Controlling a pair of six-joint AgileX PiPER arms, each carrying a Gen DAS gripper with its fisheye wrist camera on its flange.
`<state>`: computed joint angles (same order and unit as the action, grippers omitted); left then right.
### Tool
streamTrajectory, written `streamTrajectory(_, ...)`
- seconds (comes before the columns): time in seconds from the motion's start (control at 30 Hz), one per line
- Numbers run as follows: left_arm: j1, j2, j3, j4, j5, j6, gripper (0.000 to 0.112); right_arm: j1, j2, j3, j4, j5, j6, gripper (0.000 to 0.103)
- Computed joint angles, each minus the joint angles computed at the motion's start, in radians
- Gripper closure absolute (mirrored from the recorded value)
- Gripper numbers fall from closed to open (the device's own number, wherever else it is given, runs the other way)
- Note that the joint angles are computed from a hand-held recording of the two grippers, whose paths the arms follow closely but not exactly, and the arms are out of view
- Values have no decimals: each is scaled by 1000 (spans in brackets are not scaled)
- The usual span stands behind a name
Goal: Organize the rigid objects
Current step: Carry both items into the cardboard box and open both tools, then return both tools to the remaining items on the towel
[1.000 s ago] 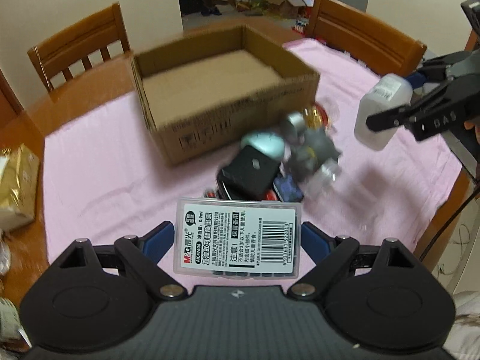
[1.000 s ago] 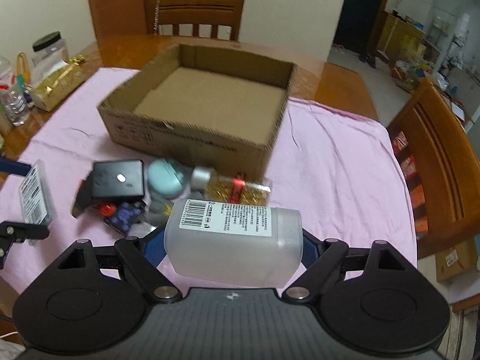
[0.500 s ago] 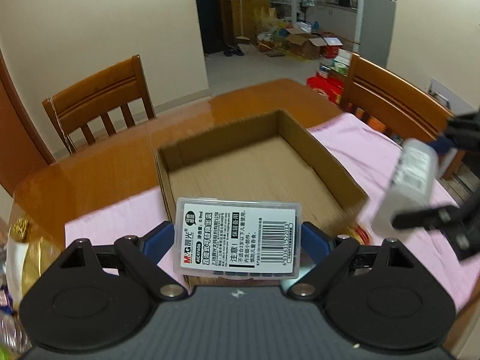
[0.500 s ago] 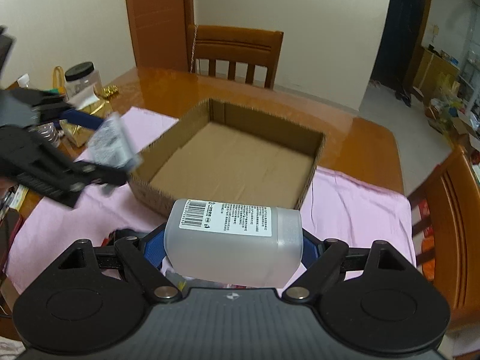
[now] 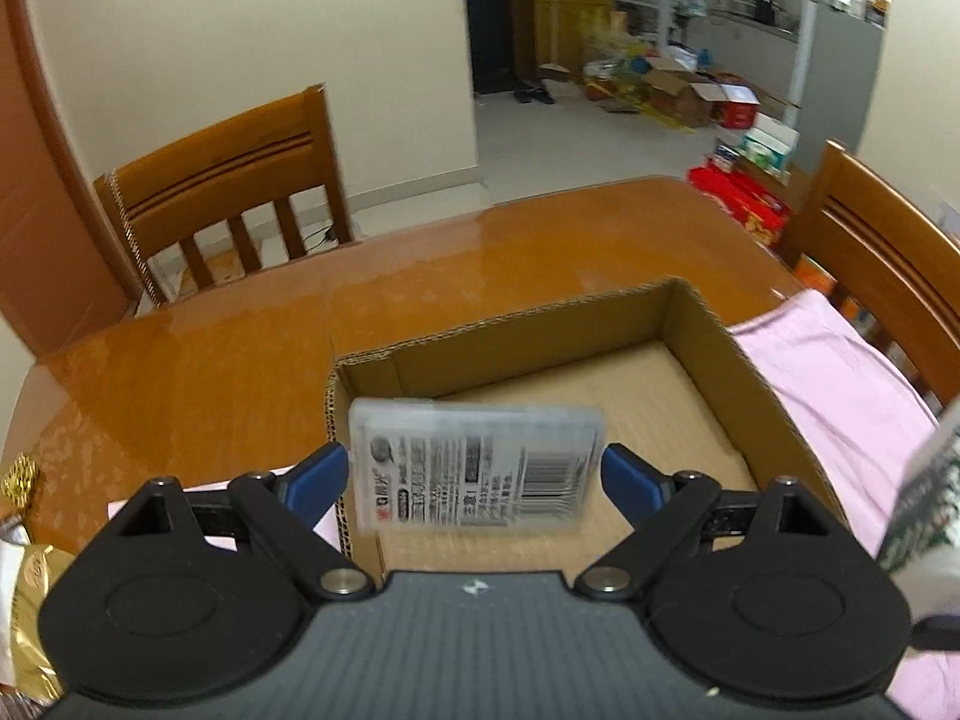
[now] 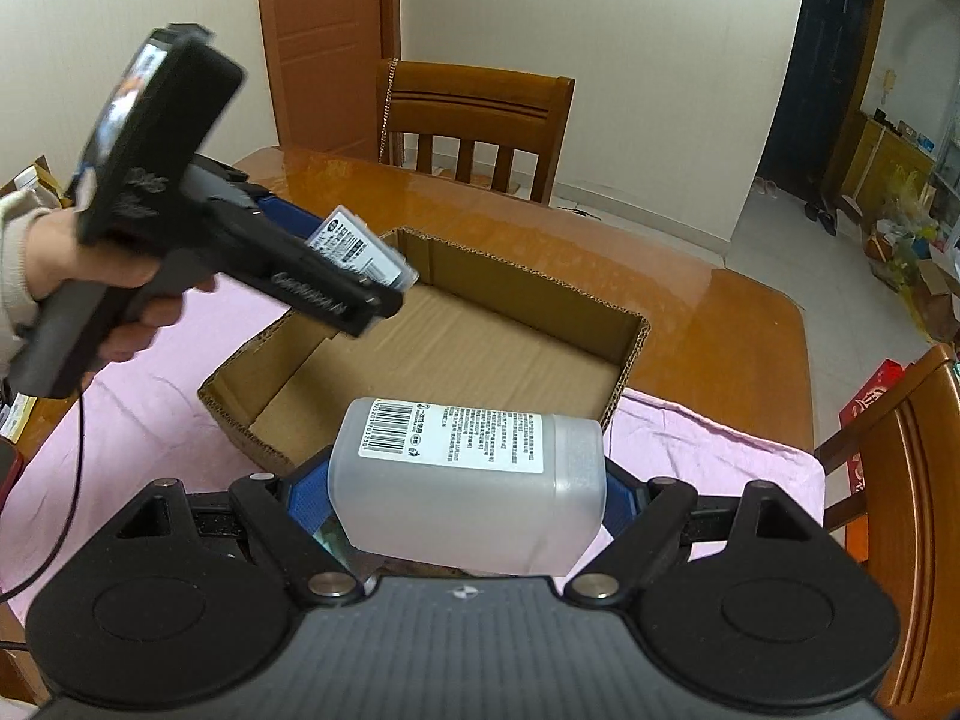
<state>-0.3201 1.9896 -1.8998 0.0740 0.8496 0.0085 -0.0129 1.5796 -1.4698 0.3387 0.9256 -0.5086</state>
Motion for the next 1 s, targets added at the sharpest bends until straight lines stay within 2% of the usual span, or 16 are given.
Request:
streamTrajectory(0.17,16,-51,86,0,-50,-34,16,0,58,-54,9,11,-6,15)
streamTrajectory(0.4,28,-240,324,46,-122,-87,14,21,167,-178,-6,31,1,15)
streamTrajectory(0.6,11,-417,531,133,-189,-214,11,47,319,-381,-57,88,56,15)
streamTrajectory(0.7,-3,-474,597,179,-194,-289,11,64,408,-510,-91,120,107,15)
streamTrajectory(0.73,-3,-493,621,176,-198,-300,11,67,438,-557,-97,129,128,15)
streamTrajectory(0.77,-3,-503,637,177,-200,-312,11,71,459,-589,-108,123,146,9)
streamTrajectory(0.83,-2,-524,668,183,-198,-334,11,77,471,-614,-127,108,171,0)
streamTrajectory(1.0,-13,-580,751,233,-188,-420,11,84,428,-555,-145,73,185,0)
